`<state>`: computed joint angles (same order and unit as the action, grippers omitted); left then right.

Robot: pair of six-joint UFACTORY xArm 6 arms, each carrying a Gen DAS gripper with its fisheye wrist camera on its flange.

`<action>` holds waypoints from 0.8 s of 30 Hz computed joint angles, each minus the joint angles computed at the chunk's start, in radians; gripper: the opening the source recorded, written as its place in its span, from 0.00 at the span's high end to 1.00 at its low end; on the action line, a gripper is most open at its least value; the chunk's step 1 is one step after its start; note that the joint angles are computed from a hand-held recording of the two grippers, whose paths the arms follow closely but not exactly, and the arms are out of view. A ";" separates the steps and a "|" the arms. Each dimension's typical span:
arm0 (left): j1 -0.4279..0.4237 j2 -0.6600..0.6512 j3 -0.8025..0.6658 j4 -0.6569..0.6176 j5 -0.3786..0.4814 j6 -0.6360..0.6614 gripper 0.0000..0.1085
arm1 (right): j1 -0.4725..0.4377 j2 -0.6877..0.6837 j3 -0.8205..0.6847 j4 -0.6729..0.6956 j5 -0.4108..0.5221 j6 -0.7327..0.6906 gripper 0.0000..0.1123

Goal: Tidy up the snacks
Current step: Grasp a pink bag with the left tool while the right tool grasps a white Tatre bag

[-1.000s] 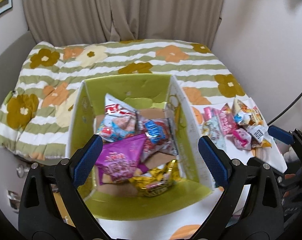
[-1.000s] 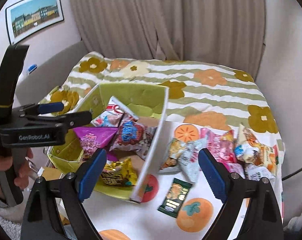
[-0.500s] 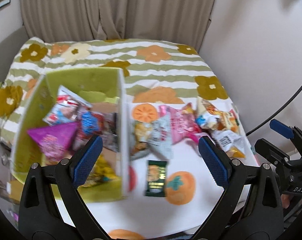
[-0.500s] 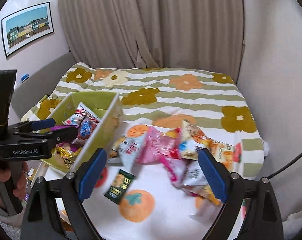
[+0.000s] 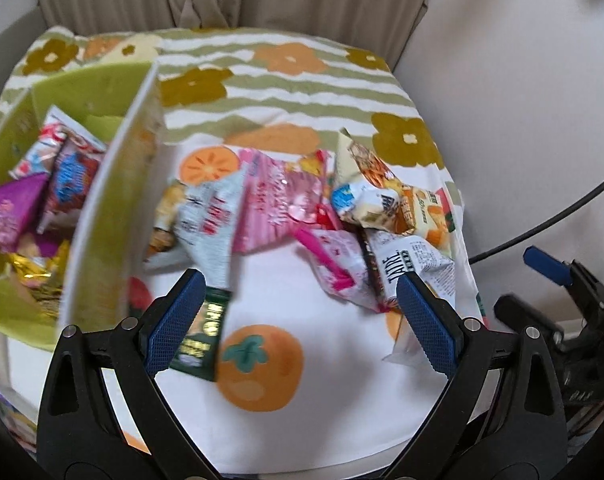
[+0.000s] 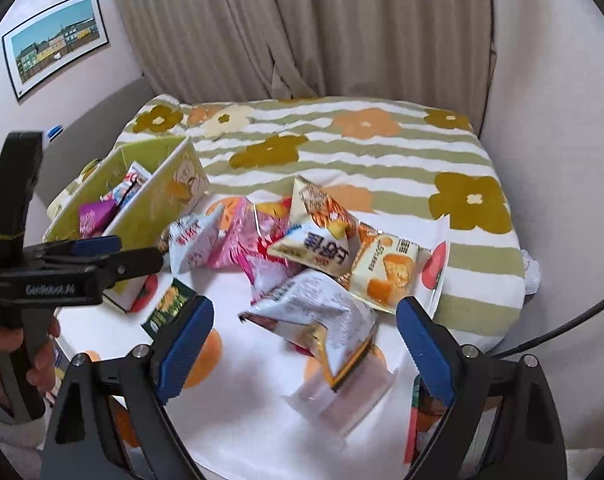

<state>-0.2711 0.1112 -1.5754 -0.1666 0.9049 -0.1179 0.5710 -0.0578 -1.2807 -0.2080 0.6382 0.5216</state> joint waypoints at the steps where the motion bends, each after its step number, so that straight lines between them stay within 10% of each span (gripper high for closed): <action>1: -0.005 0.024 -0.019 -0.008 0.007 -0.007 0.12 | -0.009 -0.003 0.018 0.031 -0.015 -0.037 0.19; 19: 0.006 0.408 -0.363 -0.212 0.176 -0.020 0.13 | -0.045 0.176 -0.037 0.255 -0.042 -0.419 0.19; 24: 0.017 0.468 -0.423 -0.263 0.221 -0.014 0.32 | -0.039 0.239 -0.094 0.237 -0.006 -0.480 0.19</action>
